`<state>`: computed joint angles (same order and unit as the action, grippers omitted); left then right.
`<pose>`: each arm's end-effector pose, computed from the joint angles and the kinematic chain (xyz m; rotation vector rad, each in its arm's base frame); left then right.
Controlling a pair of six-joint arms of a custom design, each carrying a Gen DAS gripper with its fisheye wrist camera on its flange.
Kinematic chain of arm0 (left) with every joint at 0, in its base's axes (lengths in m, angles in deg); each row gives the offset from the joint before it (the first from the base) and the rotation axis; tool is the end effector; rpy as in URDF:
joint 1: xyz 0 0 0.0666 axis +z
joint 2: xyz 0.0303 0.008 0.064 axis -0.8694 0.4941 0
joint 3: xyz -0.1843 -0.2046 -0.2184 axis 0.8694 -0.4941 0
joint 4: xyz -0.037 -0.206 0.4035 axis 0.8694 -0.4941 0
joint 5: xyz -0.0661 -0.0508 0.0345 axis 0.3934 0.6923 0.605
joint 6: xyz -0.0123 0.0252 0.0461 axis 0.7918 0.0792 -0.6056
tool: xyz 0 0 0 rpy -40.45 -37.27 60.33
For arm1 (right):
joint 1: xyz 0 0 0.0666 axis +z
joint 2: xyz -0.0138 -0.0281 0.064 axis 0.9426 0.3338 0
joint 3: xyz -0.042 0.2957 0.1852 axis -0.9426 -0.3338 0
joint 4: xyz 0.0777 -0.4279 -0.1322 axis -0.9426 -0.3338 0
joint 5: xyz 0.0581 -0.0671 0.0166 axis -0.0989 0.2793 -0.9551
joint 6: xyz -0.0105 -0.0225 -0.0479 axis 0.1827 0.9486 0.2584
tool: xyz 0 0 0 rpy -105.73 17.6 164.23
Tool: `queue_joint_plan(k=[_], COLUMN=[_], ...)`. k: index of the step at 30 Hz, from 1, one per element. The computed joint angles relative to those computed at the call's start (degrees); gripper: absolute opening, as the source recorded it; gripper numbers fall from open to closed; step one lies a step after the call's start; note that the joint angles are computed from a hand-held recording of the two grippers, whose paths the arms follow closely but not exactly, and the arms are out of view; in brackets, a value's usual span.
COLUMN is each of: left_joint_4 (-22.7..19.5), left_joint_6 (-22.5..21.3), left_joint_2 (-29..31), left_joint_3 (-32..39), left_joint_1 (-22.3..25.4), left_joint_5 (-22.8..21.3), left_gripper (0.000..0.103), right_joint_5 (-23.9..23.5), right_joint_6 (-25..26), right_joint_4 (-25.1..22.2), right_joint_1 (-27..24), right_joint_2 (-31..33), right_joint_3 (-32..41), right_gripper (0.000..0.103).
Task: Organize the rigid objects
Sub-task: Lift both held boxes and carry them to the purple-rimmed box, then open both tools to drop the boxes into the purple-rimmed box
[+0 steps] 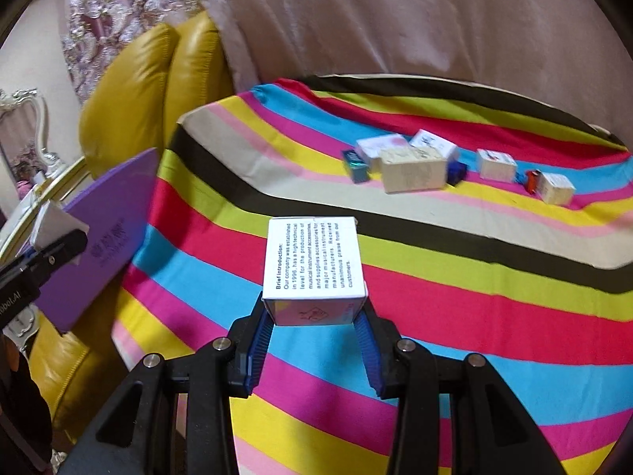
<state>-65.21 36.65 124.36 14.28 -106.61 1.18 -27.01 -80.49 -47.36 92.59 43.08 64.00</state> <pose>0.3673 -0.3514 0.4471 -0.1158 2.1812 0.0300 0.4287 0.1720 0.4198 -0.0774 2.3501 0.2959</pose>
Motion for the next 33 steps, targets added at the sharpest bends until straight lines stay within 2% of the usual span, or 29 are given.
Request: queue_joint_plan(k=[7,14,17,23,27,28,29,30,32,33], left_joint_4=[-1.7,-7.3,-10.1,-15.2,-15.2,-15.6,-16.5,-17.7,-19.9,-19.6], left_joint_6=[1.5,4.1,6.7,8.0,8.9,8.9,9.3,10.4,13.4,13.6], left_joint_2=[-5.9,-10.9,-12.5,-12.8,-12.9,-12.4,-11.7,-11.1,-10.7,-11.1], left_joint_3=[-1.0,-1.7,-2.3,-2.3,-2.9,-2.7,-2.3,-1.9,-1.4,-1.8], left_joint_1=[1.8,4.5,7.1,12.0,15.4,16.2,17.3,17.8,17.9,17.4], left_joint_5=[-3.3,-7.5,-7.1,-5.9,-3.2,-2.9,-2.5,-2.5,-4.7,-5.8], left_gripper=[0.044,0.044,0.044,0.044,0.045,0.046,0.059,0.077,0.088,0.090], right_joint_5=[-4.4,-8.0,-9.0,-9.4,-10.0,-10.5,-10.9,-10.9,-10.9,-11.1], right_joint_6=[2.4,7.2,8.6,12.2,12.5,12.1,11.7,11.5,10.9,9.9], right_joint_4=[0.1,0.3,-0.4,-3.3,-6.4,-7.5,-8.9,-9.9,-11.1,-11.1], right_joint_1=[3.9,9.1,11.2,14.9,16.8,17.1,17.5,17.7,17.8,17.6], right_joint_2=[5.4,12.9,17.1,25.9,32.3,34.0,36.3,38.3,39.8,39.8], right_joint_3=[7.8,19.3,25.3,37.6,45.2,47.3,50.2,52.6,54.4,54.4], right_gripper=[0.042,0.042,0.042,0.042,0.044,0.044,0.044,0.045,0.046,0.047])
